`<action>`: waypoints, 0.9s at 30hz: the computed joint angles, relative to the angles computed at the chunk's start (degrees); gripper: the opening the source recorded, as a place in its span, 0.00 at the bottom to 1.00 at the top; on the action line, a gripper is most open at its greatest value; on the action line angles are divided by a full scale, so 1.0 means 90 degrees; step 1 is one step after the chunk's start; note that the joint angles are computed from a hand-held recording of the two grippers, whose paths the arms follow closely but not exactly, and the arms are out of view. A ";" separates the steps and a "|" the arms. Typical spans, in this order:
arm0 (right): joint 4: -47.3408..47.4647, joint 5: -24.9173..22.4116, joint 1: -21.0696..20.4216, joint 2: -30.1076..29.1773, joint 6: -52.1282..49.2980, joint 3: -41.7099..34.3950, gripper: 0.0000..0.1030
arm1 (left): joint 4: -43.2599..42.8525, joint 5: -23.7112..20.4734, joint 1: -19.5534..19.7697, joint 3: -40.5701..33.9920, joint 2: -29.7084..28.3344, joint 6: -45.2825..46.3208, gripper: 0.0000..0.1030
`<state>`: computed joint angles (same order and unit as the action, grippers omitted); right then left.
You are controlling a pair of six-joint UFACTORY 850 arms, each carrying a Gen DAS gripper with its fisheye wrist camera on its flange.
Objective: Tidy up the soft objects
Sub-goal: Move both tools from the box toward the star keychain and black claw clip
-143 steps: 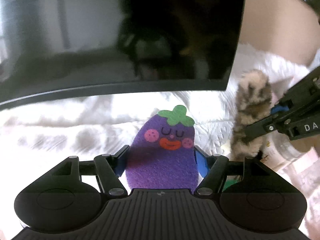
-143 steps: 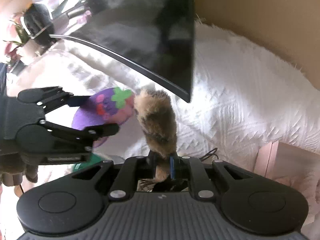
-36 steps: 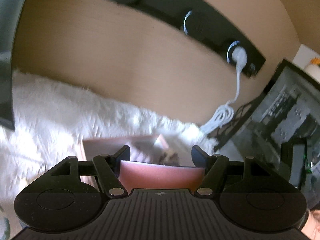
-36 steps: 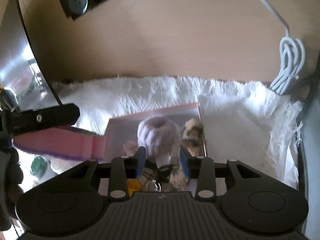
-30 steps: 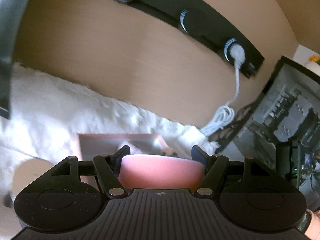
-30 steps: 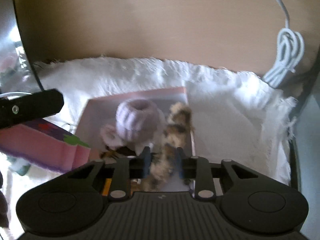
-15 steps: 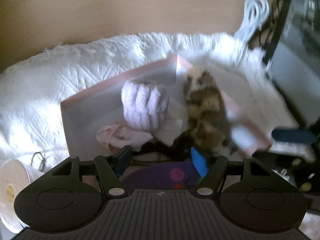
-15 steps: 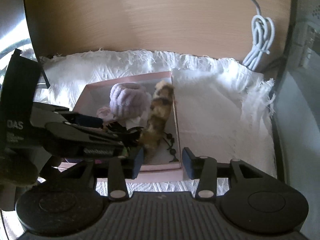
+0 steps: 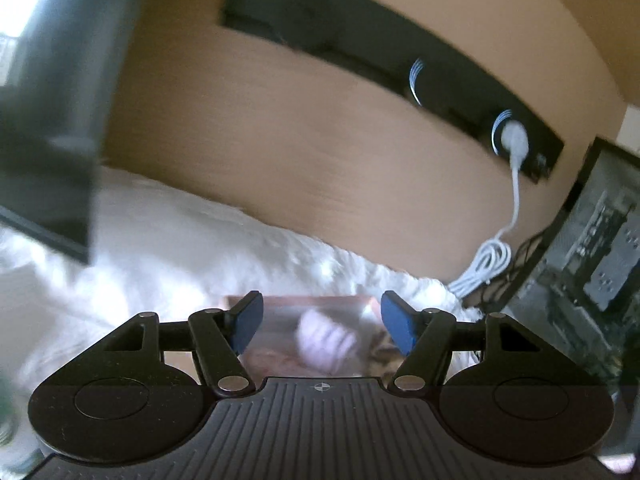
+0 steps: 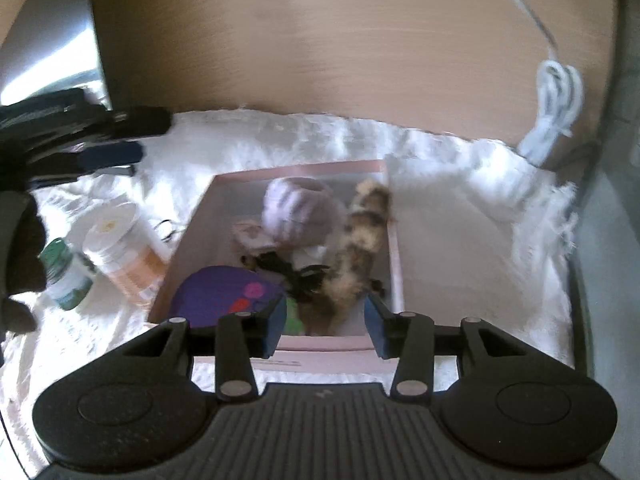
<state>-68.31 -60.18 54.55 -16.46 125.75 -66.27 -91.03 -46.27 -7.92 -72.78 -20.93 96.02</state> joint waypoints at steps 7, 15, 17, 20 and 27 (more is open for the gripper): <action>0.0330 0.1861 -0.0732 -0.0271 -0.0676 -0.0540 0.36 | -0.0048 0.0162 0.0746 0.1228 0.0732 0.1021 0.68; 0.1689 0.1397 -0.1032 -0.0985 -0.2429 -0.1533 0.37 | 0.0364 0.1379 0.1236 0.1913 0.0785 0.1228 0.68; 0.1811 0.1036 -0.0971 -0.1050 -0.2705 -0.1725 0.37 | 0.0089 0.1406 0.1295 0.1934 0.0763 0.1448 0.68; 0.1676 0.0658 -0.0797 -0.1067 -0.3171 -0.2125 0.37 | -0.0044 0.1257 0.1356 0.1793 0.0711 0.1750 0.68; 0.2467 0.0741 -0.0957 -0.1723 -0.4843 -0.4356 0.38 | 0.1827 0.0356 0.1453 -0.0135 0.0095 0.0955 0.68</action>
